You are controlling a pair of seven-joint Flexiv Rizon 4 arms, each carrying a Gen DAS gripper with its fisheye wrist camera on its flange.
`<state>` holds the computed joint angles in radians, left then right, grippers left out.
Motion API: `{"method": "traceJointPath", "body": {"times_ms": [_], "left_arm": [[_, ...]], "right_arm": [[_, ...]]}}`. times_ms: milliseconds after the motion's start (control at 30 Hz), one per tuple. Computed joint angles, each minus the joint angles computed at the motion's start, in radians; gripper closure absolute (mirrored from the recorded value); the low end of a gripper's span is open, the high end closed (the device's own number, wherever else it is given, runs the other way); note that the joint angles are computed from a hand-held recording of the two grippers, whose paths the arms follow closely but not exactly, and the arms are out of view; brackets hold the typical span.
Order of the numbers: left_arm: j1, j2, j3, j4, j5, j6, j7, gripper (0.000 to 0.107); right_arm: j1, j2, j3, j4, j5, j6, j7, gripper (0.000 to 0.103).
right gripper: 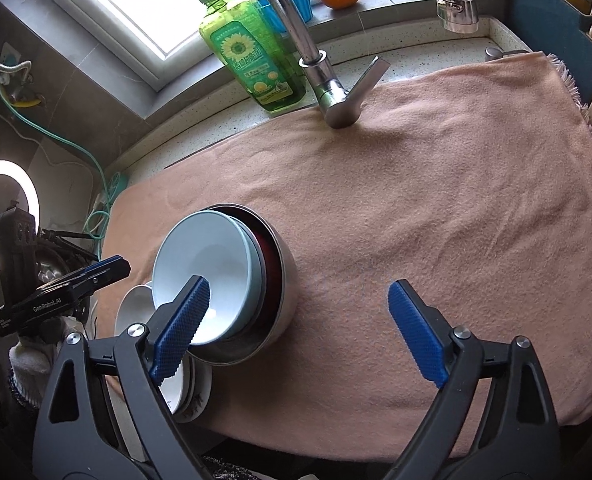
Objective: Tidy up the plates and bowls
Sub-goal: 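Close both grippers on the rim of the nested bowl stack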
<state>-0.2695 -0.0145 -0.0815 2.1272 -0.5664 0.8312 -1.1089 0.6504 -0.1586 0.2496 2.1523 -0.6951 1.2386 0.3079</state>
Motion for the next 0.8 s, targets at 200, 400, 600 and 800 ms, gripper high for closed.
{"method": "traceJointPath", "body": {"times_ms": [200, 400, 600, 800], "left_arm": [[-0.001, -0.006, 0.0, 0.015, -0.007, 0.011, -0.006, 0.039], [-0.011, -0.005, -0.007, 0.028, -0.041, 0.018, 0.014, 0.051], [-0.017, -0.013, -0.011, 0.03, -0.094, 0.008, 0.031, 0.075], [-0.024, -0.015, -0.015, 0.031, -0.099, 0.008, 0.037, 0.084]], "right_arm": [[0.001, -0.019, -0.035, 0.044, -0.065, 0.112, 0.094, 0.011], [0.009, -0.048, -0.065, 0.06, -0.082, 0.205, 0.141, 0.032], [0.036, -0.071, -0.102, 0.063, -0.085, 0.266, 0.149, 0.046], [0.064, -0.094, -0.112, 0.047, -0.029, 0.281, 0.094, 0.057]]}}
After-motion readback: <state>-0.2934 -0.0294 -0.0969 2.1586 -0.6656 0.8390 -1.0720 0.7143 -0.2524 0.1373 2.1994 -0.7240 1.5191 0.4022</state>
